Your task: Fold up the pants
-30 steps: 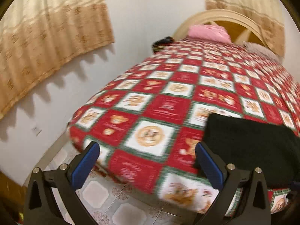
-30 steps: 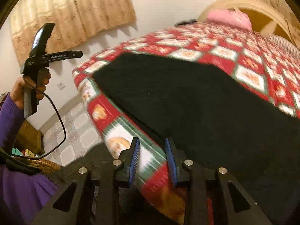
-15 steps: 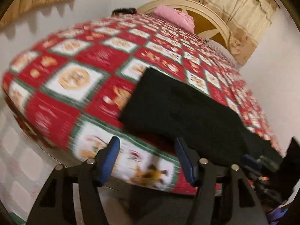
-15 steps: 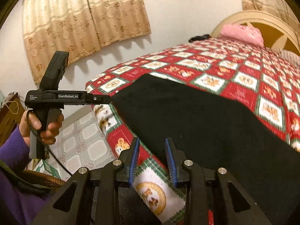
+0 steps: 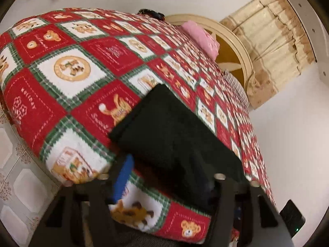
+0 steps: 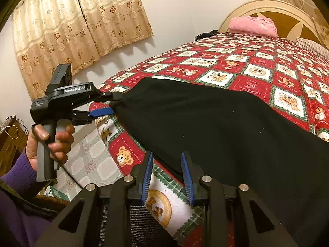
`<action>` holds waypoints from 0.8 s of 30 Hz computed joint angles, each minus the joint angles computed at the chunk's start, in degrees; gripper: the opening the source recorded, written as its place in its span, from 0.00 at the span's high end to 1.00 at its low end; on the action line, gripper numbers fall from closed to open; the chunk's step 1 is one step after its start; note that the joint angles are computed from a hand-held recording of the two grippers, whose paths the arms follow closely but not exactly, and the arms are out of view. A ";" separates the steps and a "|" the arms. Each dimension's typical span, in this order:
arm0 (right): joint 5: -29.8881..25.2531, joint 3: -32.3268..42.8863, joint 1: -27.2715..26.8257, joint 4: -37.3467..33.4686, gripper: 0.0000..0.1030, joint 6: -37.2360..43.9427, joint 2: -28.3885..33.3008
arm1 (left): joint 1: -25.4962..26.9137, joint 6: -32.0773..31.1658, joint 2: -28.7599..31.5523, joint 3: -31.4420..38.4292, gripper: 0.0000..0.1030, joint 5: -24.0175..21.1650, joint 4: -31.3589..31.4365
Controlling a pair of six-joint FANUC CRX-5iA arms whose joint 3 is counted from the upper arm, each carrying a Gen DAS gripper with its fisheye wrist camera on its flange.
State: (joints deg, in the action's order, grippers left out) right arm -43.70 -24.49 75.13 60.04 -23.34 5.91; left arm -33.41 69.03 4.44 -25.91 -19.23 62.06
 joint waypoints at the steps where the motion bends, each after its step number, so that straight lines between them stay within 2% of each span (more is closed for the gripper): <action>1: -0.21 -0.12 0.09 0.03 0.71 -0.30 -0.07 | -0.19 -1.96 0.27 -0.04 0.75 0.20 1.38; 2: -0.23 -0.43 0.12 0.34 0.71 -0.92 -0.21 | -0.19 -3.02 0.34 -0.21 0.79 0.10 2.07; 4: -0.01 -0.86 0.01 0.64 0.71 -2.07 -0.41 | 0.51 -1.25 0.89 0.74 0.88 -0.77 -0.69; 7: 0.40 -1.11 -0.19 0.49 0.71 -3.12 -0.43 | 0.85 -0.44 1.10 1.94 0.92 -0.30 -4.58; 10: 0.15 -1.03 -0.17 0.34 0.71 -2.99 -0.32 | 2.47 7.59 1.97 6.90 0.92 -2.01 -17.96; 13: -0.27 -0.97 -0.10 0.97 0.71 -3.50 -0.41 | 3.95 15.11 2.66 11.07 0.92 -4.17 -28.43; 17: 0.05 -1.14 -0.30 1.45 0.71 -3.81 -0.42 | 5.10 14.80 4.33 12.52 0.92 -8.81 -29.65; 20: 0.88 -0.30 -0.58 -1.17 0.71 -1.60 0.30 | 5.14 11.91 3.45 10.21 0.87 -8.31 -26.54; 21: 0.80 -0.06 -0.55 -1.74 0.71 -1.01 0.45 | 5.37 11.48 2.96 9.93 0.82 -8.96 -26.24; 22: 0.79 -0.14 -0.52 -1.37 0.71 -1.17 0.37 | 5.84 13.62 2.53 10.78 0.70 -10.55 -28.94; 23: 0.95 -0.46 -0.55 -0.46 0.71 -1.80 0.10 | 6.33 18.67 2.24 12.87 0.59 -12.97 -34.64; 24: 0.85 -0.77 -0.50 0.41 0.71 -2.34 -0.18 | 6.35 24.81 2.22 15.62 0.37 -15.32 -41.48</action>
State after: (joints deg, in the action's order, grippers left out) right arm -42.85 -25.25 74.63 60.45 -25.68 5.73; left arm -27.06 93.84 6.66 -10.29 -34.55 20.57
